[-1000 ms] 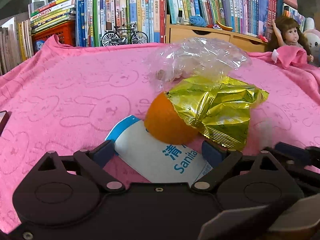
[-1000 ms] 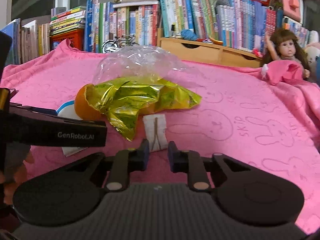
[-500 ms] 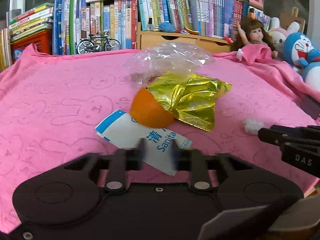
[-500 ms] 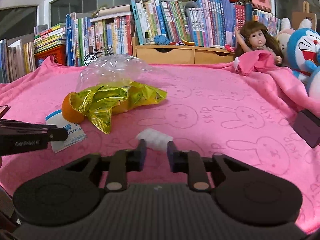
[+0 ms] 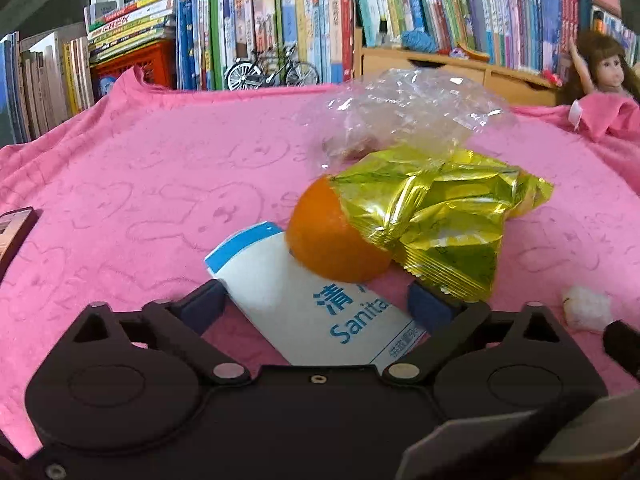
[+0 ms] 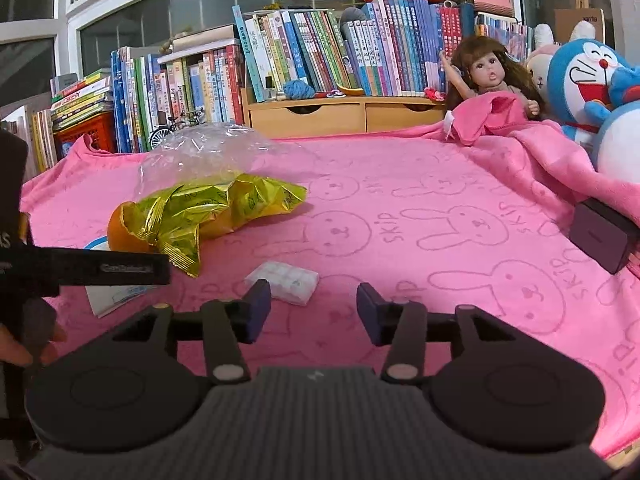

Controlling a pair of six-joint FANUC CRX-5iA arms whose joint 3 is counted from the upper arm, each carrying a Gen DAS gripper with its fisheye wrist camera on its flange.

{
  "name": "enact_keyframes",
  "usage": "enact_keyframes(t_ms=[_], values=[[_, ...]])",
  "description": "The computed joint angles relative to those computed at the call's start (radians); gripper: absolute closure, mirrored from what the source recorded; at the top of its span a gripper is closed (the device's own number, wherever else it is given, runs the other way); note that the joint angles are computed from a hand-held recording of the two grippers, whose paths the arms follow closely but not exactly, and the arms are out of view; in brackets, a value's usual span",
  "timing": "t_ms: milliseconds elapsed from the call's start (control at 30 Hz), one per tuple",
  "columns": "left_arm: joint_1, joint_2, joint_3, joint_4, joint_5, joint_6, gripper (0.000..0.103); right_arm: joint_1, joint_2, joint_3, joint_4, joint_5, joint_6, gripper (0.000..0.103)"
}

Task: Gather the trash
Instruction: 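Grasp the white Sanita tissue packet with the left tool while the right tool grasps the small white scrap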

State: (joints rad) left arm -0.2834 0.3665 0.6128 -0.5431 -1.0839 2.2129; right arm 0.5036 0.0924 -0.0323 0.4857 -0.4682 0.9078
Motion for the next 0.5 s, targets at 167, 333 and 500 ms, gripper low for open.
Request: enact_keyframes(t_ms=[167, 333, 500], values=[[0.022, -0.030, -0.052, 0.043, 0.082, -0.031, 0.041, 0.004, 0.025, 0.024, 0.007, -0.001, 0.003, 0.039], [0.080, -0.126, -0.214, 0.192, 0.241, -0.141, 0.061, 0.004, 0.027, 0.020, 0.007, 0.005, 0.010, 0.039], [0.185, -0.213, -0.410, 0.562, 0.386, -0.497, 0.070, -0.002, 0.014, 0.006, -0.022, 0.022, 0.034, 0.037]])
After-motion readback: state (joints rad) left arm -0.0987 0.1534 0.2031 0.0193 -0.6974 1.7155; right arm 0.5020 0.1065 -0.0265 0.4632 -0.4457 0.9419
